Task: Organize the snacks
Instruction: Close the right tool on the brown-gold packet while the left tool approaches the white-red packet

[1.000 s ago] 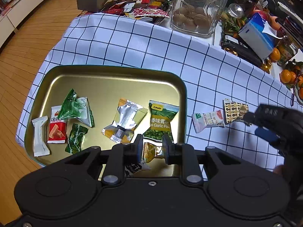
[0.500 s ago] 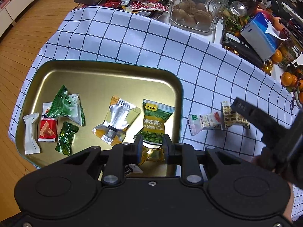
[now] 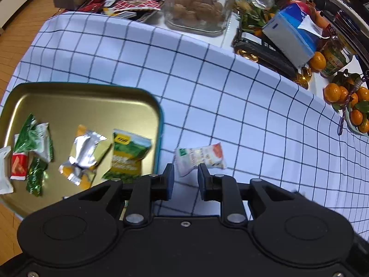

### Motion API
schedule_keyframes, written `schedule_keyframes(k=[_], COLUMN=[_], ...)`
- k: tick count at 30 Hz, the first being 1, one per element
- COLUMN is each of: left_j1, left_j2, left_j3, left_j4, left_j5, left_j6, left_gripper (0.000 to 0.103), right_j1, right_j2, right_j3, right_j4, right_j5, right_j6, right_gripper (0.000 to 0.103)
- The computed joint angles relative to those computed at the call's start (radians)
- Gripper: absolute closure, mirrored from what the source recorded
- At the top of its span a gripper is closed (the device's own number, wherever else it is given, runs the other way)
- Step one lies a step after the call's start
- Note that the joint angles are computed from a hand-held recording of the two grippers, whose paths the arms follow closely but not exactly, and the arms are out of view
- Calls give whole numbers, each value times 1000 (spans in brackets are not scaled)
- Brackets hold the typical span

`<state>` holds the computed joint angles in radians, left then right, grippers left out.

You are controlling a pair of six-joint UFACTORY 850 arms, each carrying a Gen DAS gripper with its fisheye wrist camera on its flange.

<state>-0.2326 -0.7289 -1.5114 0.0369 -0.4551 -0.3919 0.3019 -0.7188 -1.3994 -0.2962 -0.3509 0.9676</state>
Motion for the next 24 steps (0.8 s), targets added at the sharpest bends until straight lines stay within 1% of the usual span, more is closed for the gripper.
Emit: schedule_keyframes(k=[3, 7, 10, 12, 14, 16, 19, 20, 24], left_j1=[-10, -15, -20, -29, -40, -51, -72, -75, -75], left_j2=[-34, -64, -85, -102, -124, -146, -158, -160, -145], left_j3=[-38, -71, -93, -113, -137, -163, -166, -168, -151], left_j4=[20, 82, 198, 299, 367, 401, 486, 475, 330], left_j5=[-2, 3, -7, -35, -67, -107, -135, -142, -140], left_j6=[-40, -151, -308, -421, -473, -469, -500, -475, -305], left_gripper=[71, 71, 71, 71, 72, 71, 71, 71, 73], right_j1=[-31, -62, -77, -87, -93, -93, -88, -88, -95], right_j2=[27, 80, 116, 138, 156, 168, 172, 174, 184], right_j3=[37, 104, 143, 165, 183, 195, 200, 203, 213], right_j4=[70, 101, 106, 163, 215, 214, 119, 128, 246], right_j5=[-10, 26, 61, 84, 104, 120, 131, 136, 144], right_j6=[-35, -41, -43, -97, -151, -160, -83, -98, -222], right_gripper=[59, 59, 59, 59, 59, 59, 59, 59, 59])
